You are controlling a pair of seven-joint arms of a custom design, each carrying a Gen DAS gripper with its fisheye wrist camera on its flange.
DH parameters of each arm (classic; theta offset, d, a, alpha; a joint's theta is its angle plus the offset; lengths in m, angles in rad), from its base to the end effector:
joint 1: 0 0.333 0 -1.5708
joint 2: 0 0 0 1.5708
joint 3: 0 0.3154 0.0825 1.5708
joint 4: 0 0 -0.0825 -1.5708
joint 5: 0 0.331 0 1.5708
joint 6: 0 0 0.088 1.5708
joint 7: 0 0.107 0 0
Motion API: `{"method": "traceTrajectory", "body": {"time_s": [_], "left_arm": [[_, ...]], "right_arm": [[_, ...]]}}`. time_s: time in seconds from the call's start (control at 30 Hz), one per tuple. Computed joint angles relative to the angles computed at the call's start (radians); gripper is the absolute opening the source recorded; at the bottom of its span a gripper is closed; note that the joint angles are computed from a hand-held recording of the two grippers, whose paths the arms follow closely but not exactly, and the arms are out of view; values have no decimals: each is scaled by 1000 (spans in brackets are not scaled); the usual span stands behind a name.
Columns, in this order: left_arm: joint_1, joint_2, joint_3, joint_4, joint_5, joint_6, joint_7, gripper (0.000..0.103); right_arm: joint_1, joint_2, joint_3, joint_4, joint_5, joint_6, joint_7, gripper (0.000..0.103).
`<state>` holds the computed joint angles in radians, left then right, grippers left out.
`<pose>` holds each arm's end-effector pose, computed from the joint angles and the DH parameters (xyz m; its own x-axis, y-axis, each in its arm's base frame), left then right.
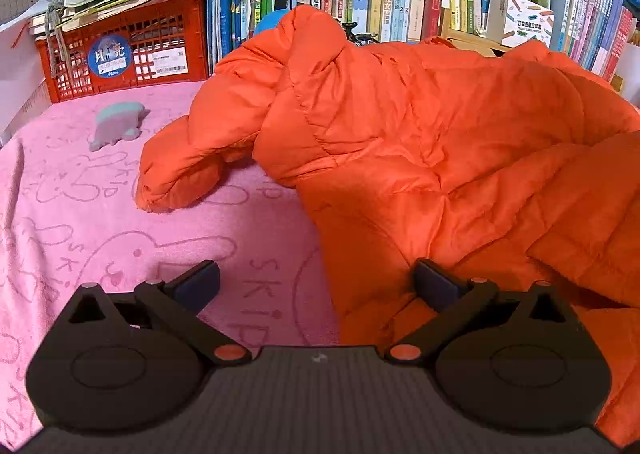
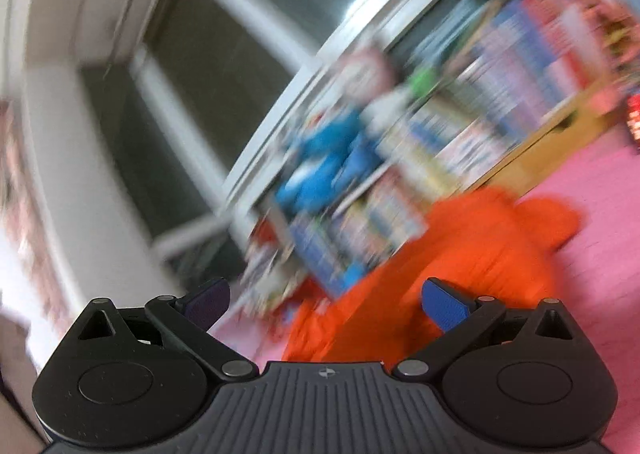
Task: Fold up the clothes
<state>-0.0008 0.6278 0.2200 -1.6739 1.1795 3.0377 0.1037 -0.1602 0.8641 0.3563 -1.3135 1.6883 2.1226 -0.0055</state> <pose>0.6611 0.0480 0.3234 0.4300 -0.9026 0.0204 -0.5959 -0.3007 -0.7446 0.7183 0.1055 0.3198 0.7106 -0.3136 -0.6299 -0.5600 0.2900 -0.7761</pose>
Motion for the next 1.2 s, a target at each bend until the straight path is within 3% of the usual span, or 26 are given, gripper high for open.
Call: {"method": "traceTrajectory", "body": {"time_s": [0.1,0.2,0.4,0.5,0.53,0.67,0.77,0.9,0.97,1.0,1.1,1.13,1.2], "left_arm": [[-3,5,8,6,10,8,-4,103],[-19,11,34,10,48,27,-44,103],[-30,18,60,24,141,49,-140,103],[-17,16,45,26,158,45,-151,103],[-13,16,40,26,163,45,-153,103],[-1,14,27,28,179,43,-162,103],[5,13,19,28,183,39,-163,103],[10,12,11,28,187,34,-165,103],[12,12,9,28,188,33,-165,103],[13,12,8,29,189,33,-165,103],[15,11,3,28,184,29,-160,103],[15,11,3,28,184,29,-160,103],[17,10,1,26,181,28,-155,103]], "right_arm": [[85,26,-32,74,-162,-9,101,103],[174,21,-62,108,-303,71,147,103],[339,-10,-117,81,-476,458,244,103],[427,-10,-130,53,-505,758,233,103],[429,-13,-104,35,-488,838,187,103],[303,-20,137,-12,-310,1028,-168,103],[272,-40,142,-23,-268,970,-191,103],[369,-31,-9,7,-421,953,72,103],[384,-26,-14,4,-469,974,101,103],[402,-37,-54,-5,-485,921,130,103],[330,-27,-62,26,-735,549,418,103],[343,-21,-96,50,-726,482,446,103],[338,-15,-94,61,-746,458,474,103]]}}
